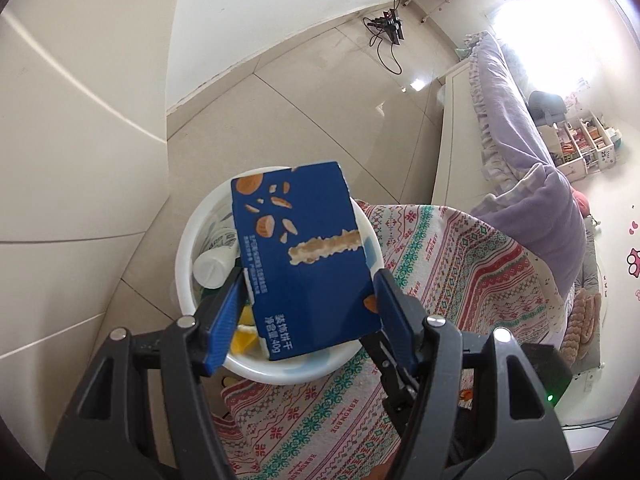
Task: Collect trash
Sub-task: 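Drop the blue box and yellow wrapper into the white bin with both grippers, then grasp the orange chili pepper with the left gripper while the right grasps the white tissue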
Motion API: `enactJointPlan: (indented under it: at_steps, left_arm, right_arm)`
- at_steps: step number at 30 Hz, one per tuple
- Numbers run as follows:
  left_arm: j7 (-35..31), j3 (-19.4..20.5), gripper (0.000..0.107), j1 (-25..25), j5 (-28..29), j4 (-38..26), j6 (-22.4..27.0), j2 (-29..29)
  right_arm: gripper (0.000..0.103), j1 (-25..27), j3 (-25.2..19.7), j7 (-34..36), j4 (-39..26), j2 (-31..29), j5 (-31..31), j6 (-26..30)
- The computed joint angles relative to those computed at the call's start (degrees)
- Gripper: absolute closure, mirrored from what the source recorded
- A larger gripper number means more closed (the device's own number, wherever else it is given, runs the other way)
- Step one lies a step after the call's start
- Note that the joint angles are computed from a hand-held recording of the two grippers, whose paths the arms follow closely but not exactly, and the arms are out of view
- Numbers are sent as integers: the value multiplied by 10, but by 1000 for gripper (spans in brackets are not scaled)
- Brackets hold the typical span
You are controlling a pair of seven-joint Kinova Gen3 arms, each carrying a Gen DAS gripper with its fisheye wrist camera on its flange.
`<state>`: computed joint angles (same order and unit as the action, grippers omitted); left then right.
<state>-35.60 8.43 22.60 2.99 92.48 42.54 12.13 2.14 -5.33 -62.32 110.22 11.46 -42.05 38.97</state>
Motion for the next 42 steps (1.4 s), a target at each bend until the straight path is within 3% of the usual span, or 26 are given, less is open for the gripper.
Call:
enactJointPlan:
  at_steps: [6, 9, 12, 15, 23, 30, 36, 42]
  left_arm:
    - [6, -2, 38, 4, -8, -9, 6, 7]
    - [51, -13, 32, 24, -42, -23, 28, 13]
    - [60, -11, 32, 18, -36, -12, 14, 8]
    - [50, -4, 32, 16, -31, -12, 8, 9]
    - [32, 13, 32, 62, -56, -76, 34, 44]
    - [-41, 22, 32, 149, -75, -213, 96, 121]
    - [-130, 25, 32, 237, -113, -373, 176, 215]
    - [-212, 10, 32, 301, -103, -532, 238, 315]
  right_arm:
    - [87, 22, 14, 17, 18, -15, -2, 11]
    - [86, 38, 26, 35, 23, -29, -15, 24]
    - [81, 55, 41, 56, 18, -38, -24, 45]
    - [67, 72, 60, 68, 19, -52, -26, 68]
    - [62, 92, 97, 78, -19, -83, 23, 121]
    - [58, 157, 153, 140, -77, -89, 81, 244]
    - [45, 227, 206, 222, -65, -118, 136, 222]
    - [45, 301, 234, 229, -78, -83, 165, 215]
